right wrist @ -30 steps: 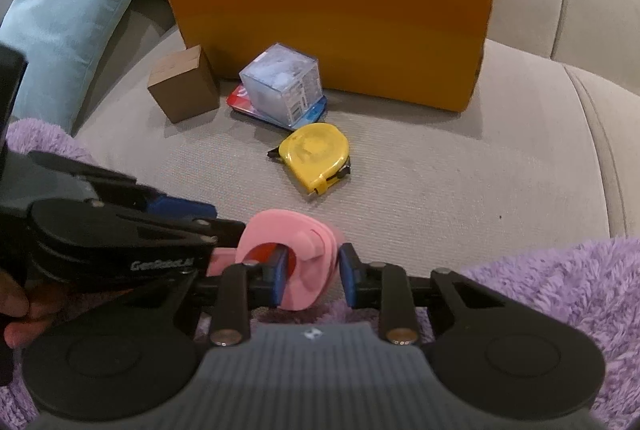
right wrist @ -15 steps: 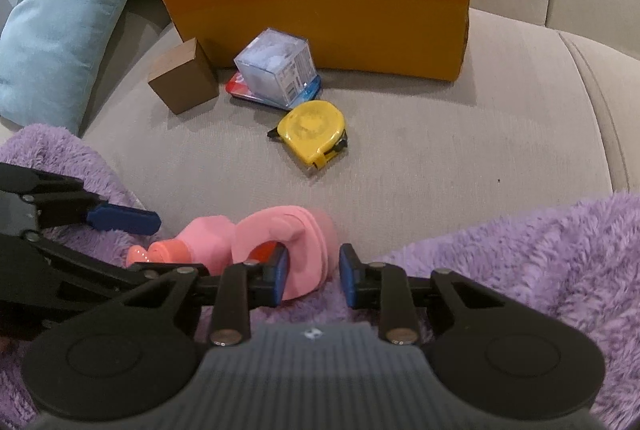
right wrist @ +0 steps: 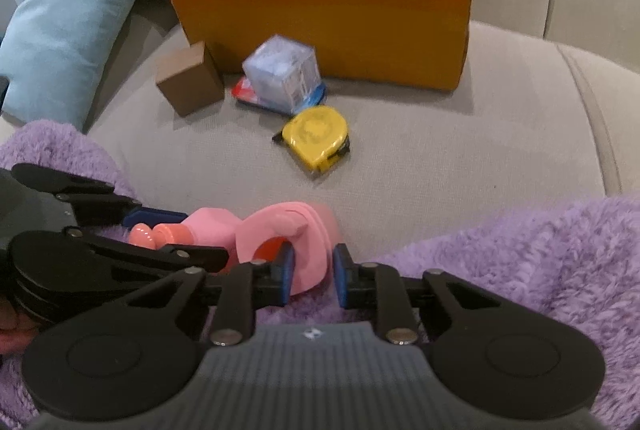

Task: Organize rigid objects
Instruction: 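Lift and carry the pink bottle and pink cup with both tools into the orange box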

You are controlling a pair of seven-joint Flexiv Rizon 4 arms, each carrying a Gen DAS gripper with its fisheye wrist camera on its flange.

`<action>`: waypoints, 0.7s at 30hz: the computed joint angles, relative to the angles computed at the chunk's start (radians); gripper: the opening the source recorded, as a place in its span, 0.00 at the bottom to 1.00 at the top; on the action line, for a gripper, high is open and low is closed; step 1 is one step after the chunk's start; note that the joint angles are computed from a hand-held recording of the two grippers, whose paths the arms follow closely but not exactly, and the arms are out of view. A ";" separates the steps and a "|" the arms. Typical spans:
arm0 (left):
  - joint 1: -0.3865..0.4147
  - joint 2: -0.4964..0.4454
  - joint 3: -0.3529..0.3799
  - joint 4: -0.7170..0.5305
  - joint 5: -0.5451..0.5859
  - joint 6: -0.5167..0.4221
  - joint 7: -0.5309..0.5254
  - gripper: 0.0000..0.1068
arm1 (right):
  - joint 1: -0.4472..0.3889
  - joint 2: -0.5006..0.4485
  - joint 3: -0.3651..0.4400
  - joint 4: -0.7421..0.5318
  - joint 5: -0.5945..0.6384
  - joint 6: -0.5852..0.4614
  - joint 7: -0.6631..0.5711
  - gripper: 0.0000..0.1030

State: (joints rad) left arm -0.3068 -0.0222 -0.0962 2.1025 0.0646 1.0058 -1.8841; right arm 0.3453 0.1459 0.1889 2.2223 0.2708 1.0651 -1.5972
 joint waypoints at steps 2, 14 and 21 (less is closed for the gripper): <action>0.001 0.015 0.004 0.010 -0.008 0.020 -0.012 0.43 | -0.002 0.005 -0.001 0.002 0.003 0.015 0.002 0.20; 0.031 0.051 0.001 -0.105 -0.080 0.073 0.088 0.43 | 0.001 0.026 -0.050 -0.098 0.001 0.068 -0.071 0.20; 0.068 -0.084 -0.003 -0.345 -0.177 0.011 0.310 0.43 | -0.026 -0.118 -0.101 -0.369 0.050 -0.021 -0.288 0.20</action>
